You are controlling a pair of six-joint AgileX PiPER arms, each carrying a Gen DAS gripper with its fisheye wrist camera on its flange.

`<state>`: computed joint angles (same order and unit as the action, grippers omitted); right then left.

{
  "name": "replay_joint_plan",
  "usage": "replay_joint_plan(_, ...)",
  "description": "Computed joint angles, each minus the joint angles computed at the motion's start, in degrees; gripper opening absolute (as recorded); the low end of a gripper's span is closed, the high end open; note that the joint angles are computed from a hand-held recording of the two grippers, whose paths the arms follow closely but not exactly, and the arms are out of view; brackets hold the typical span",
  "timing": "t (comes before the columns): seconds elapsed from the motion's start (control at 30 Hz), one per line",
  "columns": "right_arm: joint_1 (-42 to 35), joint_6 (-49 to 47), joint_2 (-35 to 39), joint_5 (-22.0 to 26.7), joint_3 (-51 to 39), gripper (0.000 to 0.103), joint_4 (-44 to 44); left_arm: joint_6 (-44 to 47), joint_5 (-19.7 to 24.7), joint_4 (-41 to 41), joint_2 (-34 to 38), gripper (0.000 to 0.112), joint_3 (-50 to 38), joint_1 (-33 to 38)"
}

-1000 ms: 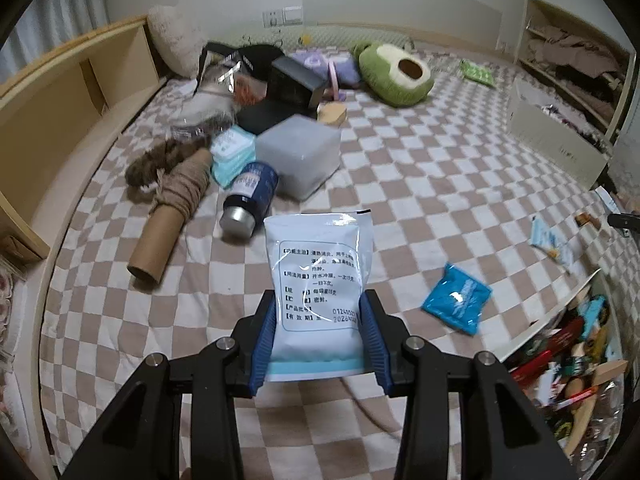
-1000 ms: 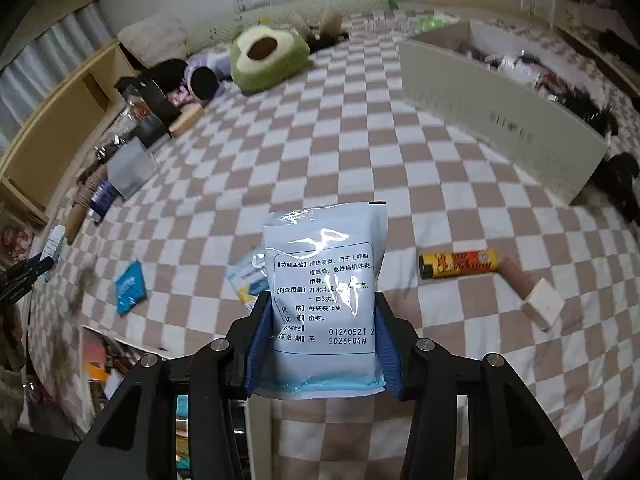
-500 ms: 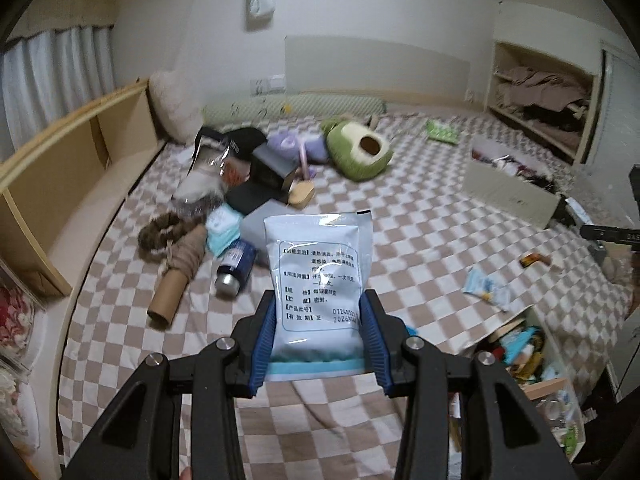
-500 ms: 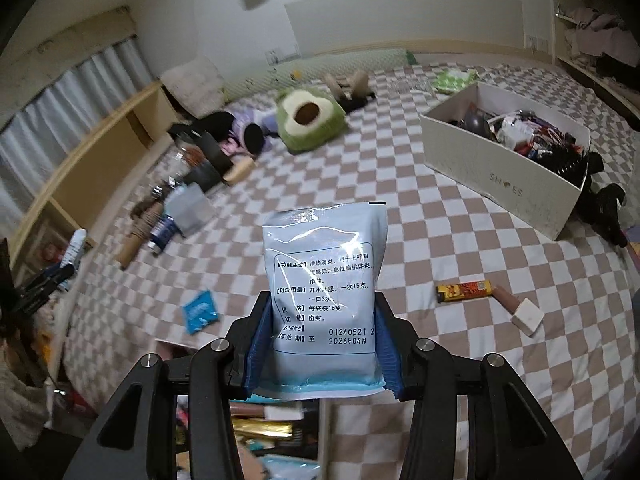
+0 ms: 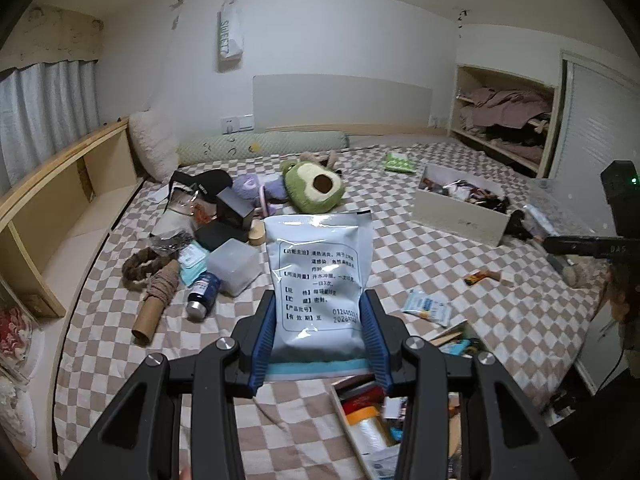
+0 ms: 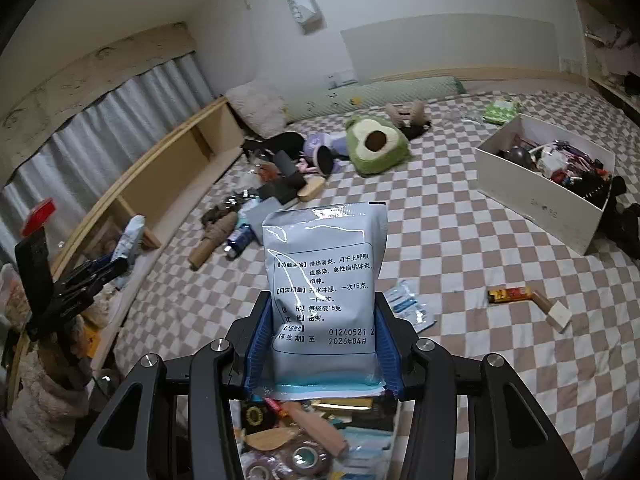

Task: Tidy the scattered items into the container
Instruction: 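Carry both white sachets over the cardboard box with both tools, then open the left tool to drop its sachet while the right tool releases its sachet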

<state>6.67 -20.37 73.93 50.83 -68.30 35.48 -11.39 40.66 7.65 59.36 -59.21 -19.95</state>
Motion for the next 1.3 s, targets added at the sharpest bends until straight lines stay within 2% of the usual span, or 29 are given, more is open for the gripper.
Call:
replay_joint_plan(0.17, 0.33, -1.20, -2.19, 1.30, 1.50, 0.048, 2.29, -8.44, 2.87, 5.84, -0.61, 0.042, -0.17, -6.98)
replay_joint_plan(0.37, 2.35, -0.72, -3.06, 2.12, 3.47, 0.048, 1.87, -12.44, 5.10, 7.22, 0.90, 0.042, 0.48, -13.86)
replay_joint_plan(0.9, 8.43, 1.39, 0.76, 4.07, 7.49, 0.048, -0.59, -13.23, 8.47, -1.64, 6.68, 0.042, 5.28, -20.35)
replay_joint_plan(1.17, 10.99, 2.50, 2.16, 3.96, 8.06, 0.048, -1.92, -10.84, 8.04, -5.56, 9.88, 0.042, 7.42, -24.54)
replay_joint_plan(1.3, 11.62, 2.95, 2.90, 3.97, 8.12, 0.048, -2.29, -13.75, 7.26, -3.45, 12.73, 0.042, 8.27, -27.50)
